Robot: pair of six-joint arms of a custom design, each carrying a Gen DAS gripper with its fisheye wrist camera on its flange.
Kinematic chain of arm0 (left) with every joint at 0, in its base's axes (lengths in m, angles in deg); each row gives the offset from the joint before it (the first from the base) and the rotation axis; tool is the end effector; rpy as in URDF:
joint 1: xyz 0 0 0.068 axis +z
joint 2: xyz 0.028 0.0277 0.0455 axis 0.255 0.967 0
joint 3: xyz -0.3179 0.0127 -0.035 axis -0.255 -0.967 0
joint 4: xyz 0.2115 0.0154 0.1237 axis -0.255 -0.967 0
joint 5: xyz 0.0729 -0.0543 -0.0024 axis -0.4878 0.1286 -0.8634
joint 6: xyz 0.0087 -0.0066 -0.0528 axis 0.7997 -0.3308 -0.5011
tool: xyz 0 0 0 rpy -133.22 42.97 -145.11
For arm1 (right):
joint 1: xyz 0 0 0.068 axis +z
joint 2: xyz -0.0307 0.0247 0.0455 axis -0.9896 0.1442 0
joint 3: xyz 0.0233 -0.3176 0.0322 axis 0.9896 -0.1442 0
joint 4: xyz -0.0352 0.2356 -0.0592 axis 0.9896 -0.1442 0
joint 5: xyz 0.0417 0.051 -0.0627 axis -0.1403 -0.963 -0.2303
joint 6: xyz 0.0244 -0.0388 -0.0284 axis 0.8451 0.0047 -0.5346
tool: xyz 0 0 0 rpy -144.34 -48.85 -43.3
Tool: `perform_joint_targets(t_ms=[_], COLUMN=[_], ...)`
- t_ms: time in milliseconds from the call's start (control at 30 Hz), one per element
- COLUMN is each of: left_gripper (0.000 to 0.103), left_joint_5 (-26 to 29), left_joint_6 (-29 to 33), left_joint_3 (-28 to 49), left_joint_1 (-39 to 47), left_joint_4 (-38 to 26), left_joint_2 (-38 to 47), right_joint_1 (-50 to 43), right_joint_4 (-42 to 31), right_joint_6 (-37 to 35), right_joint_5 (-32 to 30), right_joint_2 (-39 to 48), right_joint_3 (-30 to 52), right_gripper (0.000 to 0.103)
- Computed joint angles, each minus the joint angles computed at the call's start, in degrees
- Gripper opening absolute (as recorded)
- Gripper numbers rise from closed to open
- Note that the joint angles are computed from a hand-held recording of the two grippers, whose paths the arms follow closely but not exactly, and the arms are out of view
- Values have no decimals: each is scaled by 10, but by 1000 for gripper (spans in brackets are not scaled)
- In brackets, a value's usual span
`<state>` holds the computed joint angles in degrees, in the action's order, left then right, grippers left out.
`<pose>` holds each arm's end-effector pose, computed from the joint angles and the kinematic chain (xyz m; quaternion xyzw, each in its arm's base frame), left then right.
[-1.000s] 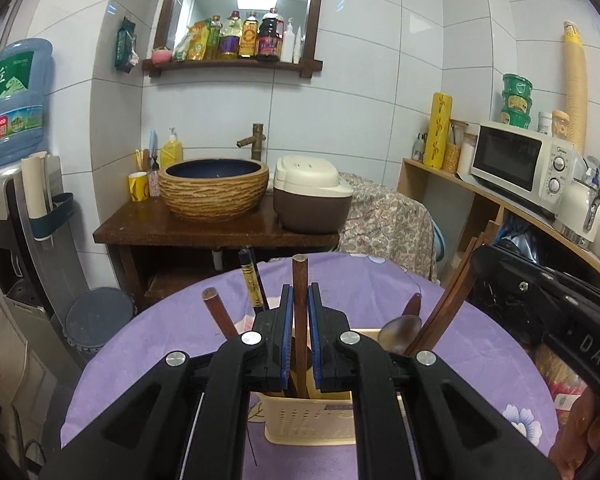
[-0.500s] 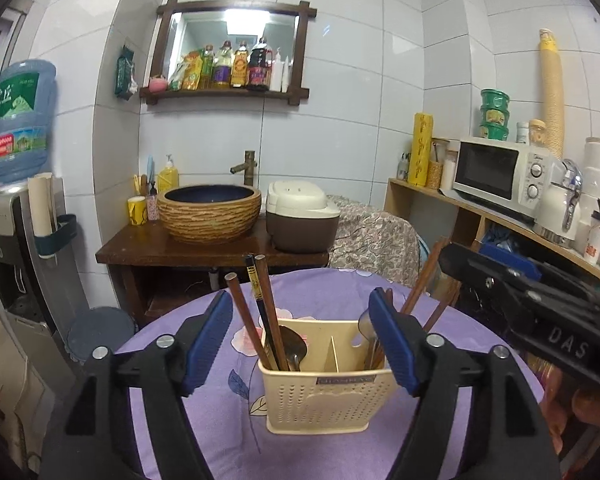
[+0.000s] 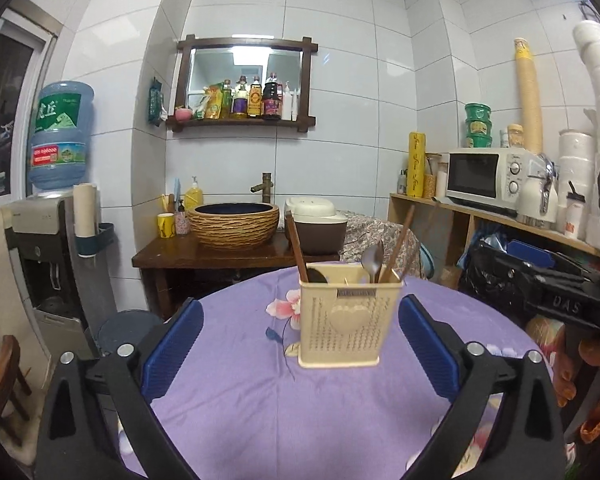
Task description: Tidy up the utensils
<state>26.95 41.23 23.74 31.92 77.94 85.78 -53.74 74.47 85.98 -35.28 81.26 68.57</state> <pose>0.2599 0.0596 0.2757 0.1101 0.7690 -0.1003 0.6216 0.2867 0.1375 0.2903 -0.0294 0.7867 0.0404 0.6153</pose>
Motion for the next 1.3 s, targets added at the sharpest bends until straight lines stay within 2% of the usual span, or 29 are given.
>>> perform_joint_targets(t_ms=[167,267,333,467,567,700,933,1300], left_gripper=[98,98,98,98,98,98,98,98], left_joint_5=[53,92,99,147,160,189,215,216], left_joint_6=[9,24,48,69,74,101,106,122], left_joint_3=[-121,-194,-230,-257,-271,-264,-272,-275], left_joint_1=[72,130,166,234,269,287,301,298], left_joint_4=[49,87,91,77,73,17,22,5], left_joint_2=[-62,-77,-81,-71,-86,-107,-112,-129], right_joint_1=[131,234,301,410,444,445,441,441], right_joint_4=[122,178,154,28,-24,-22,-20,-21], right_joint_6=[27,53,99,236,291,286,280,282], right_joint_5=[145,274,349,457,482,473,466,467], right_joint_2=[-55,-48,-42,-40,-45,-44,-50,-48], right_joint_3=[-174,-249,-273,-272,-262,-258,-258,-258], right_gripper=[95,97,97,97,97,97,97,97])
